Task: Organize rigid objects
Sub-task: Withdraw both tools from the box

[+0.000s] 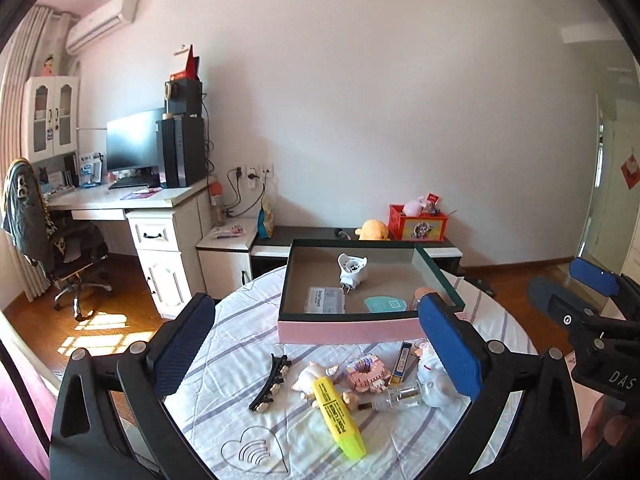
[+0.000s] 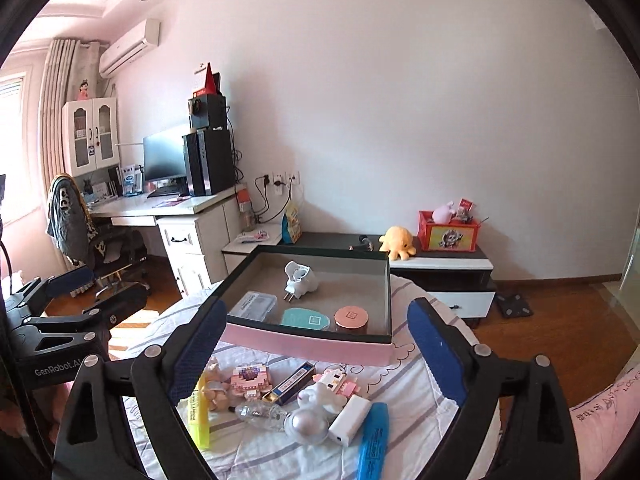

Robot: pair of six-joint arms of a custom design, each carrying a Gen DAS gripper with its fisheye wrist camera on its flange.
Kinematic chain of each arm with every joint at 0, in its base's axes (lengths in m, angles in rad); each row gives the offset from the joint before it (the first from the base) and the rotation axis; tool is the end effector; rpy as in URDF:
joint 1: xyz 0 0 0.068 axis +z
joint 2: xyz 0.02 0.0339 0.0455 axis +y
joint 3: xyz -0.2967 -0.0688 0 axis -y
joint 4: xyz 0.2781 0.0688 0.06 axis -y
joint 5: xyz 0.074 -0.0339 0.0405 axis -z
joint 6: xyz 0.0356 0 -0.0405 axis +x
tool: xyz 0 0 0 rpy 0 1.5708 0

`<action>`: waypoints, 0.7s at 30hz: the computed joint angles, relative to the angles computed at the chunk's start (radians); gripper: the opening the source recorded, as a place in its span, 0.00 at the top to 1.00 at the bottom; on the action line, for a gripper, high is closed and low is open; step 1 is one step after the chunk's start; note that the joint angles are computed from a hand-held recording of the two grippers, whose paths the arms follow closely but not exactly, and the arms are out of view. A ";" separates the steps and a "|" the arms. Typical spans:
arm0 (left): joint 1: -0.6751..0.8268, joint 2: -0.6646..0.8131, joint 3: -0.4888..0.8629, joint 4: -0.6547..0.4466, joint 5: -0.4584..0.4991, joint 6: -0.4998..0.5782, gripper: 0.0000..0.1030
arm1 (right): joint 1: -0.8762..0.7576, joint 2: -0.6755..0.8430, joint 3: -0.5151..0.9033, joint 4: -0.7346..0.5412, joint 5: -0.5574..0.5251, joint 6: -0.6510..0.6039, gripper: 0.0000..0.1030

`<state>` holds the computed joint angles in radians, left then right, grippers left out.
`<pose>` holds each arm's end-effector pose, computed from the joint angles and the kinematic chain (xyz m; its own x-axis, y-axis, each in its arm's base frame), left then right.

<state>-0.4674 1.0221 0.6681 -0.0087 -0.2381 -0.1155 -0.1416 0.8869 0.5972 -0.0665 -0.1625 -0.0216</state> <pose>0.2256 -0.1044 0.2880 -0.3424 0.0474 -0.9384 0.2029 0.9789 -0.0246 0.2171 -0.0251 0.2835 -0.3449 0.0276 -0.9382 -0.0183 0.9992 0.0362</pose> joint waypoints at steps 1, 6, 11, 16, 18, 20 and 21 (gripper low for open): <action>-0.018 -0.050 -0.019 -0.021 -0.017 -0.004 0.00 | 0.011 -0.058 -0.018 -0.023 0.020 0.006 0.08; -0.114 -0.254 -0.088 -0.130 -0.107 -0.031 0.00 | 0.135 -0.344 -0.086 -0.169 0.165 0.032 0.00; -0.260 -0.374 -0.115 -0.208 -0.269 -0.044 0.00 | 0.263 -0.524 -0.089 -0.323 0.291 0.054 0.00; -0.361 -0.424 -0.114 -0.258 -0.357 -0.055 0.00 | 0.364 -0.634 -0.082 -0.420 0.412 0.074 0.00; -0.398 -0.436 -0.114 -0.267 -0.396 -0.059 0.00 | 0.389 -0.659 -0.077 -0.447 0.443 0.080 0.00; -0.422 -0.442 -0.116 -0.266 -0.426 -0.057 0.00 | 0.413 -0.678 -0.075 -0.465 0.470 0.084 0.00; -0.433 -0.443 -0.115 -0.268 -0.440 -0.057 0.00 | 0.409 -0.680 -0.072 -0.471 0.467 0.084 0.00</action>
<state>-0.9008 0.5789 0.5533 -0.2771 -0.6785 -0.1722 0.2669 0.2070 0.5251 -0.5371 0.3041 0.0626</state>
